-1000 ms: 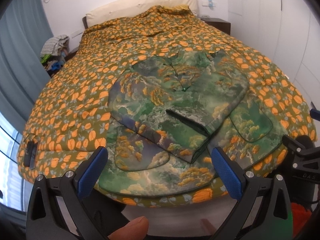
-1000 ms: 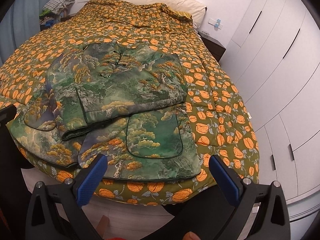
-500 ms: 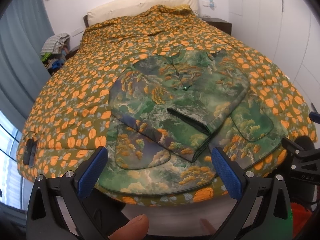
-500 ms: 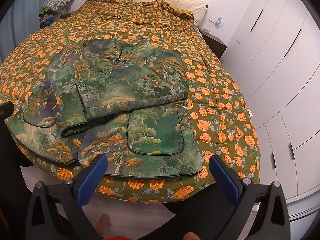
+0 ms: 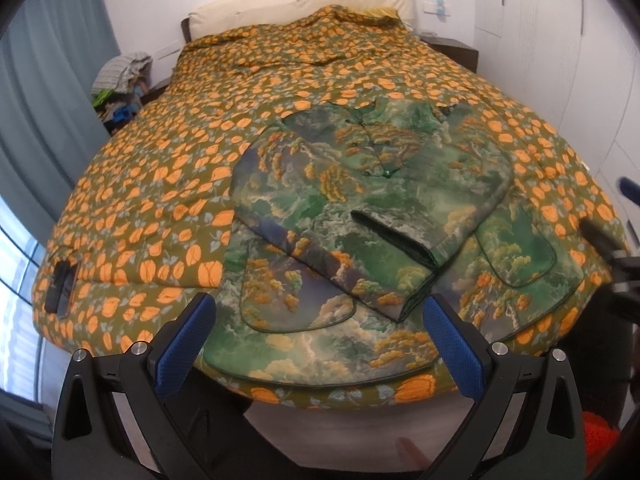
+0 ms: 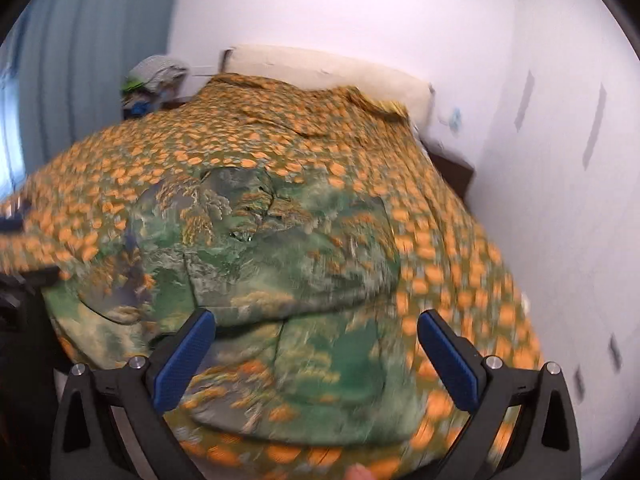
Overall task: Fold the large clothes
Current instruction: 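Grasp the jacket's folded sleeve with the right gripper and lift it away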
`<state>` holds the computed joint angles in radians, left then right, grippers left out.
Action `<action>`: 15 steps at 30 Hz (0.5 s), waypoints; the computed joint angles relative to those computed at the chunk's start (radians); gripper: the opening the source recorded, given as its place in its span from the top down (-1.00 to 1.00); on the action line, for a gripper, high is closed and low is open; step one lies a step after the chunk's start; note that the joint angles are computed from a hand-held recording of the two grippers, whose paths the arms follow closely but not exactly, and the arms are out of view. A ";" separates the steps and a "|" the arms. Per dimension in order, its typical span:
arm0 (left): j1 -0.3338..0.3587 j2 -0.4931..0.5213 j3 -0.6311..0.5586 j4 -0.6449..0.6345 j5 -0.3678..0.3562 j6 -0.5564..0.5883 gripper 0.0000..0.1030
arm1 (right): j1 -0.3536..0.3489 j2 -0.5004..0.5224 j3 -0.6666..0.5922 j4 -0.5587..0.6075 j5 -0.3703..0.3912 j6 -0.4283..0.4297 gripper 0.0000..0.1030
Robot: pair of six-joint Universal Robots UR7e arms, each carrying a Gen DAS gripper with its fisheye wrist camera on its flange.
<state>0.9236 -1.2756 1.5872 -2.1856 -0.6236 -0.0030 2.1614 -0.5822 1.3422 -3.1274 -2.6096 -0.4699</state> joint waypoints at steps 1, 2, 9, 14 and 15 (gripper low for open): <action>-0.001 -0.004 0.003 -0.006 -0.002 0.002 -0.99 | -0.014 0.012 -0.023 0.076 0.000 0.008 -1.00; -0.003 -0.007 0.006 -0.011 -0.002 0.007 -0.99 | -0.027 0.008 -0.037 0.163 0.031 0.045 -1.00; -0.012 -0.020 0.011 -0.016 0.000 0.008 -0.99 | -0.106 0.184 -0.293 0.476 0.295 -0.031 -1.00; -0.008 -0.039 0.005 0.005 0.023 -0.012 -0.99 | -0.137 0.355 -0.554 0.679 0.206 0.004 0.06; -0.007 -0.044 0.005 0.009 0.030 -0.017 -0.99 | -0.146 0.349 -0.571 0.751 0.219 0.077 0.32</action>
